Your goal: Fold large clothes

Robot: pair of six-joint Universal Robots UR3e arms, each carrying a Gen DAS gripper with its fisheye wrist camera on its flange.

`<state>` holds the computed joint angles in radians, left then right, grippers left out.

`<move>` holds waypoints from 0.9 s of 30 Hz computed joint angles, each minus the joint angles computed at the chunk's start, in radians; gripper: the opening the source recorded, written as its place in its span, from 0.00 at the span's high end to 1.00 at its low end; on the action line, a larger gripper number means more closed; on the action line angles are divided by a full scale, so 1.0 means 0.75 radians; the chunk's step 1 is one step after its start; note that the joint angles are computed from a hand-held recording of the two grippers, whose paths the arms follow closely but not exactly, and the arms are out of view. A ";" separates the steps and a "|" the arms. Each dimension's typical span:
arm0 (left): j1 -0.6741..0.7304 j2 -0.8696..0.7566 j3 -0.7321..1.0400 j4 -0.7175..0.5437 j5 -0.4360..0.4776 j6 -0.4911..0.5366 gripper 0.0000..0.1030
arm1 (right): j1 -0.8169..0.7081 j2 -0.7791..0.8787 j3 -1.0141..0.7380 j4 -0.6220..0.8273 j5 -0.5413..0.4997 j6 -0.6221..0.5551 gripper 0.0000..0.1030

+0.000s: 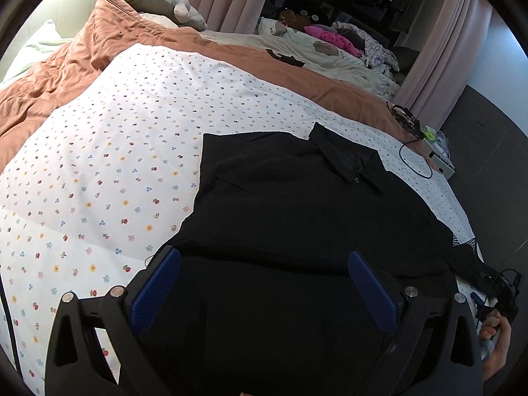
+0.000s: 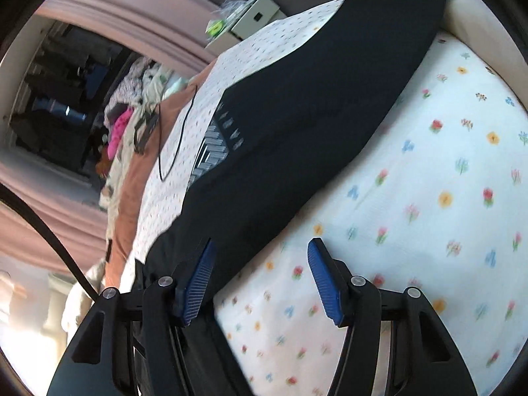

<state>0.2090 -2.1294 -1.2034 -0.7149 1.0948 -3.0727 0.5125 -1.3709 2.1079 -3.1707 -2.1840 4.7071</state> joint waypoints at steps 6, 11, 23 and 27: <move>-0.012 -0.014 -0.001 0.002 0.039 0.013 0.00 | -0.012 0.066 0.055 -0.147 -0.034 -0.018 0.69; -0.003 -0.017 -0.004 0.015 0.060 0.002 0.00 | -0.010 0.103 0.127 -0.304 -0.054 -0.026 0.94; 0.043 0.031 -0.060 0.076 -0.026 -0.059 0.00 | 0.315 0.291 -0.450 -0.231 -0.458 -0.342 1.00; 0.064 0.063 -0.080 0.058 -0.082 -0.041 0.00 | 0.391 0.449 -0.818 -0.098 -0.494 -0.478 1.00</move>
